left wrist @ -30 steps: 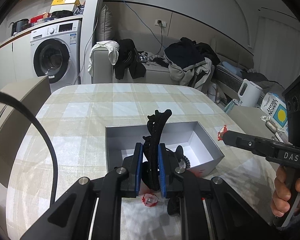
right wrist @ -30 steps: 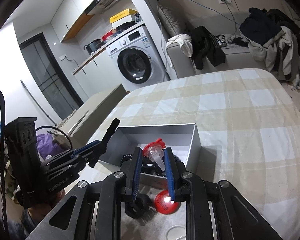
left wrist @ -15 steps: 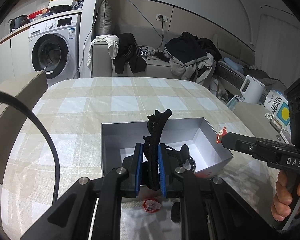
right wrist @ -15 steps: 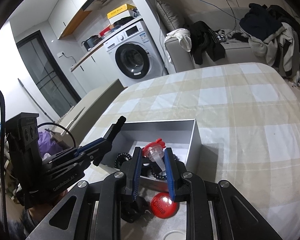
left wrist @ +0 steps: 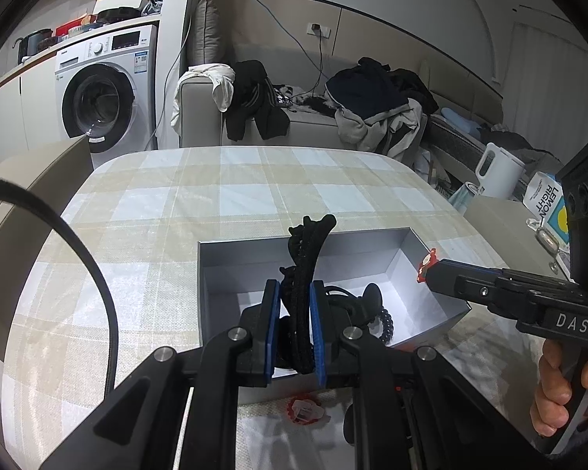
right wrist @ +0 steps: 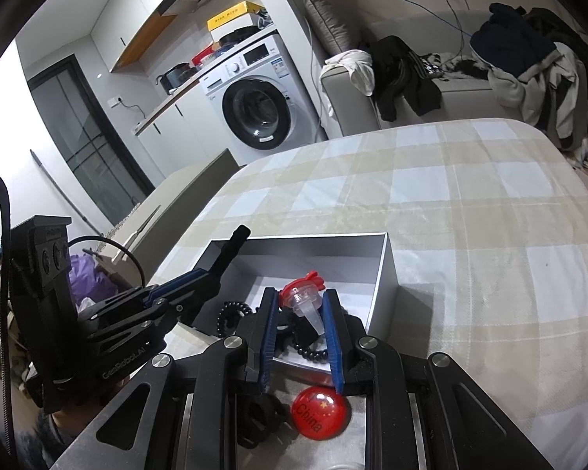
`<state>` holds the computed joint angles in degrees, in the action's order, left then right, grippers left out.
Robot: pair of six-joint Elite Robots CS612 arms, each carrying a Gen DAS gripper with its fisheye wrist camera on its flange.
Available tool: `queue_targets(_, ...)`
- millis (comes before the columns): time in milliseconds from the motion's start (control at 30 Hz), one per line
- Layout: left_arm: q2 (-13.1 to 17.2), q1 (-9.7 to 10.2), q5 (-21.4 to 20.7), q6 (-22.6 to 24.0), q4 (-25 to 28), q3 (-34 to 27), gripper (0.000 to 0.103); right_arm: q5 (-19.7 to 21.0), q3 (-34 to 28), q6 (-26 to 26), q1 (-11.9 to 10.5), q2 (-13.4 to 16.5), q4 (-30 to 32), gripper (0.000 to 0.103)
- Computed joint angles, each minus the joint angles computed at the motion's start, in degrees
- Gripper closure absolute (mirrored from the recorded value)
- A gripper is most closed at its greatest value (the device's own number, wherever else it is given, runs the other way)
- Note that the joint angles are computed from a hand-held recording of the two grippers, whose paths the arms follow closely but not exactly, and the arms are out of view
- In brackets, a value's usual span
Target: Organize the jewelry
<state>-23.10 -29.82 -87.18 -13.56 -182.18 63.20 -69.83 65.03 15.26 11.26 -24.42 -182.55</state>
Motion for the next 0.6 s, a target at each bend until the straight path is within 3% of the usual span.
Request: queue_targets(600,0.17,-0.27,0.23,1.81,0.24,-0.36,0.093,-0.26,-0.41,0.44,-0.09,0.26,-0.04,0.080)
